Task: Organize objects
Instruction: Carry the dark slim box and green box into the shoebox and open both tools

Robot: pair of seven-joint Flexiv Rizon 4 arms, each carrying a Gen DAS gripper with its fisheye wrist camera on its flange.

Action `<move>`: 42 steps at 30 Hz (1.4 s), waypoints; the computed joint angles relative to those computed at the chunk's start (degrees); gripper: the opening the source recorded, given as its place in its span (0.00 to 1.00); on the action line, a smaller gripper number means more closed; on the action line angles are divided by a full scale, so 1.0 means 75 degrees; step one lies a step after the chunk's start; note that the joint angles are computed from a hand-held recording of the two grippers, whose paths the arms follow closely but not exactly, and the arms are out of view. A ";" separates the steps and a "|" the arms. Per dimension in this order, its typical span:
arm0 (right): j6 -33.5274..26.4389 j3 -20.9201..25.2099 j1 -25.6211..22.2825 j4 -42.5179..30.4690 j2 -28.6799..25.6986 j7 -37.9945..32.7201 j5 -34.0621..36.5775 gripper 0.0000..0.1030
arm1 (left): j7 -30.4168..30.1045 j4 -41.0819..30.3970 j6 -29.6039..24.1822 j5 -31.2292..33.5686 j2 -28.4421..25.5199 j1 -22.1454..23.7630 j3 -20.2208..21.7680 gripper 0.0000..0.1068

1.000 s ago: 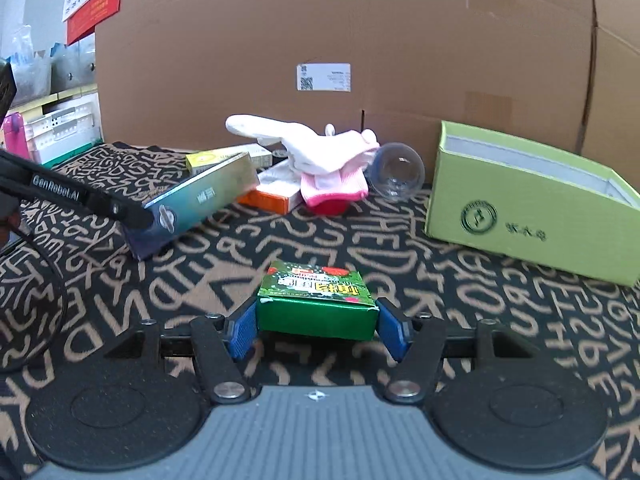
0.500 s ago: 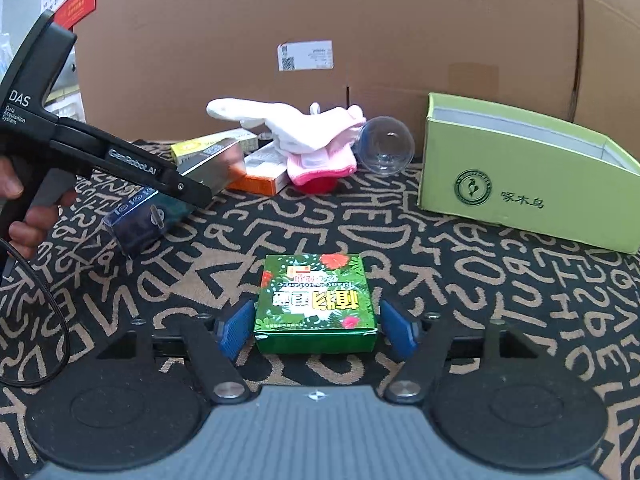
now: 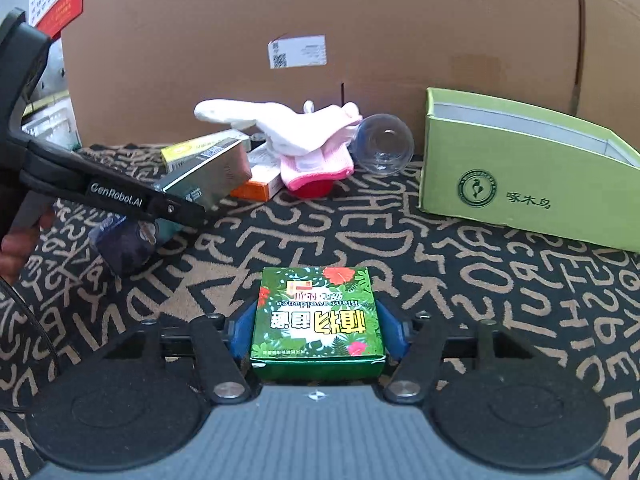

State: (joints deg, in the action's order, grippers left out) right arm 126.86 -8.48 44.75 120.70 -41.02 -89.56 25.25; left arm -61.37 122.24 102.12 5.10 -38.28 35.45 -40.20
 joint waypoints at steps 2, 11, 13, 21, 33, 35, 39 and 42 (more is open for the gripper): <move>0.0149 0.0115 -0.0122 0.0061 0.0031 0.0058 -0.0028 0.64 | 0.0050 0.0094 0.0030 0.0126 -0.0001 0.0207 -0.0341 0.21; 0.0769 -0.0104 -0.0230 0.0166 0.0305 -0.0390 0.0666 0.64 | 0.0182 -0.0018 -0.0489 0.0158 -0.0439 0.1055 -0.2346 0.21; 0.0812 -0.0195 -0.0304 0.0101 0.0385 -0.0564 0.0877 0.64 | 0.0184 -0.0197 -0.0485 0.0062 -0.0518 0.0840 -0.2443 0.21; 0.0847 -0.0412 -0.0864 -0.0477 0.0483 -0.1133 0.1478 0.64 | 0.0254 -0.1800 -0.1504 -0.0931 -0.0843 -0.0508 -0.2250 0.21; 0.0374 -0.0849 -0.1640 -0.2451 -0.0421 -0.1307 0.1588 0.64 | -0.0072 -0.5018 -0.2705 -0.2836 -0.1513 -0.3815 0.0521 0.21; 0.0225 -0.0881 -0.1742 -0.2699 -0.0582 -0.1282 0.1522 0.64 | -0.0075 -0.5360 -0.2867 -0.2996 -0.1644 -0.4180 0.0937 0.21; -0.0130 -0.1046 -0.1848 -0.3110 -0.0970 -0.1233 0.1255 0.65 | 0.0006 -0.5765 -0.2956 -0.3304 -0.1878 -0.4659 0.1523 0.27; -0.0539 -0.0938 -0.2097 -0.3018 -0.1026 -0.1031 0.0589 0.75 | 0.0528 -0.5407 -0.2196 -0.3509 -0.1948 -0.4470 0.1148 0.71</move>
